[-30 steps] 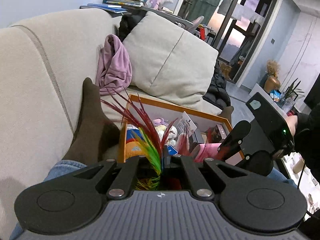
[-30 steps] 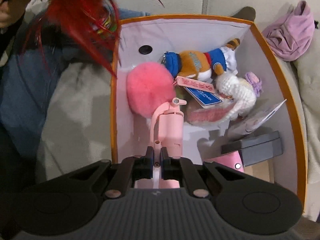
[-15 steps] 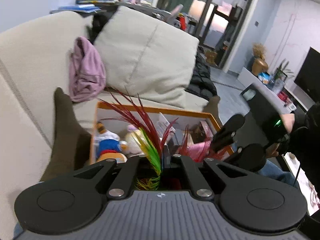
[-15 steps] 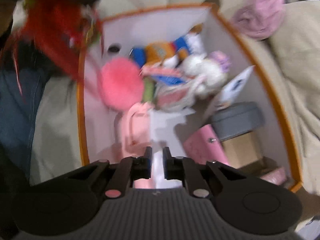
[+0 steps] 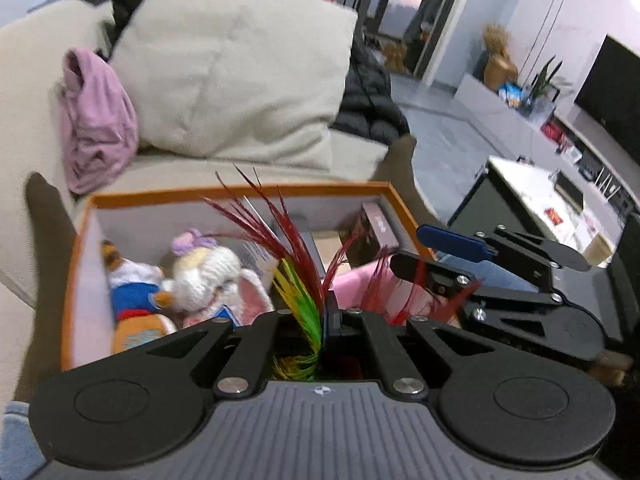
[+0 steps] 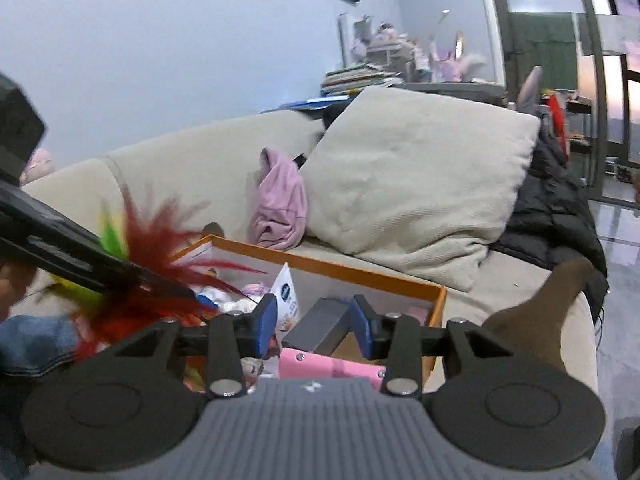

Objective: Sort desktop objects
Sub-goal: 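Lower the selfie stick and feather toy into the box and open both grippers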

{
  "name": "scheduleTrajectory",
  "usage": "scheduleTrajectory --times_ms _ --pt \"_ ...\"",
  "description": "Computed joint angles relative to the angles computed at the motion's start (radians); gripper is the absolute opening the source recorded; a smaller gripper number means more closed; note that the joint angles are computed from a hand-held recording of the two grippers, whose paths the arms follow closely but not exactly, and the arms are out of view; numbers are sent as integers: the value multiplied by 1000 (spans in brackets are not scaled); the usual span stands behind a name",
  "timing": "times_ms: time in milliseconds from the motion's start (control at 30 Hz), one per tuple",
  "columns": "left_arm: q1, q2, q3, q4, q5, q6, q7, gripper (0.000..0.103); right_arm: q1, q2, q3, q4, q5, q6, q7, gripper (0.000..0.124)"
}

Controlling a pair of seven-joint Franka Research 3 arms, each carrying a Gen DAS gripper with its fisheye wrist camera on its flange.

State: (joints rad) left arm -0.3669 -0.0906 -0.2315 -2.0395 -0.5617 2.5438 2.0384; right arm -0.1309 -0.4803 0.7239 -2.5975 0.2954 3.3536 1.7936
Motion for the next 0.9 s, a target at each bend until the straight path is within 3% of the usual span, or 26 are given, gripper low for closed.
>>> scheduleTrajectory --times_ms 133,267,433,567,667,733,900 --pt "-2 35 -16 8 29 11 -24 3 -44 -29 30 0 16 -41 61 47" --pt "6 45 -22 3 29 39 -54 7 -132 -76 109 -8 -27 -50 123 53" --pt "5 -17 -9 -51 2 87 -65 31 -183 -127 166 -15 -86 -50 171 68" --pt "-12 -95 3 -125 41 158 -100 49 -222 -162 210 -7 -118 -62 214 71" --pt "-33 -158 19 -195 82 231 -151 52 -210 -175 205 -6 -132 -63 247 73" --pt "-43 -200 31 -236 112 260 -189 55 -218 -198 219 -8 -135 -49 274 81" --pt "-70 -302 61 -344 179 356 -273 69 -290 -308 302 0 -133 -49 340 96"
